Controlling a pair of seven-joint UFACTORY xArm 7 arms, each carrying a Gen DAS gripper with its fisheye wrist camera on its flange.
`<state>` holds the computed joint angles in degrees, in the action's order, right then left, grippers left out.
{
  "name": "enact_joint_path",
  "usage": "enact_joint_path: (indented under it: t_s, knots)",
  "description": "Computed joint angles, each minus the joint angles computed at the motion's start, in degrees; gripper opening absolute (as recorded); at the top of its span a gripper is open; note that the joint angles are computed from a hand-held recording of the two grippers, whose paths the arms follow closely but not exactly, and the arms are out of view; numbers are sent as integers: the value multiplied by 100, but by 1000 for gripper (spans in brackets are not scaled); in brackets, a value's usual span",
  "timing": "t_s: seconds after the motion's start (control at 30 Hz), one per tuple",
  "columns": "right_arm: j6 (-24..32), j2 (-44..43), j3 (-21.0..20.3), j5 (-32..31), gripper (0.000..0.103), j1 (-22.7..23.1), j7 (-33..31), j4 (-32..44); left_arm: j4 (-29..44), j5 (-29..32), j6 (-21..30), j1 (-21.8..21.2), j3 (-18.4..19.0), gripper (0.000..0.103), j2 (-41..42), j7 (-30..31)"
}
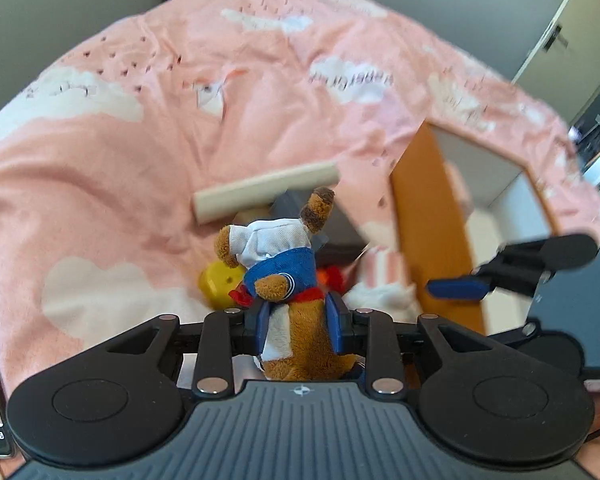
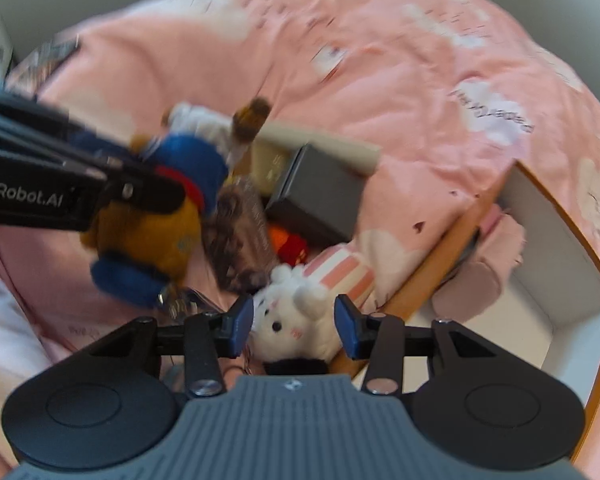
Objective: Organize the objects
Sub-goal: 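Grasp the brown bear plush in the chef hat with the left tool, then grasp the white cat plush with the right tool while the left tool holds the bear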
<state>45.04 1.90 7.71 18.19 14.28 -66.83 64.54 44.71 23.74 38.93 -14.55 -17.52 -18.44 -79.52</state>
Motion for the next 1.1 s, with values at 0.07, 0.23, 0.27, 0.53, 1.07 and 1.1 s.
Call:
enact_joint_path:
  t_s: [0.07,0.23,0.27,0.53,1.07,1.1]
  knots:
    - [44,154,49,-591,47,87,148,86,-54,-93,-34,-26,24,35,100,-8]
    - [70,433,95,-1721,65,240,320,276,-395,-464,-382,-33,188,55,-42,-139]
    - [67,467,102,-1886,68,269,331,301,-465,-551,-455,-38,207,58,-70,-133]
    - [64,674,114,-2537,83,410,567,345,-503,-739,-694,-45,143,63,59,102]
    - [-592,140,119,-1482,46,132,-644,-257,-677,-606,-959,71,44,52,-118,-135]
    - [-595,108,106,-1354,44,114,-768,-267,-692,-597,-991,79,41,52,-133,-135]
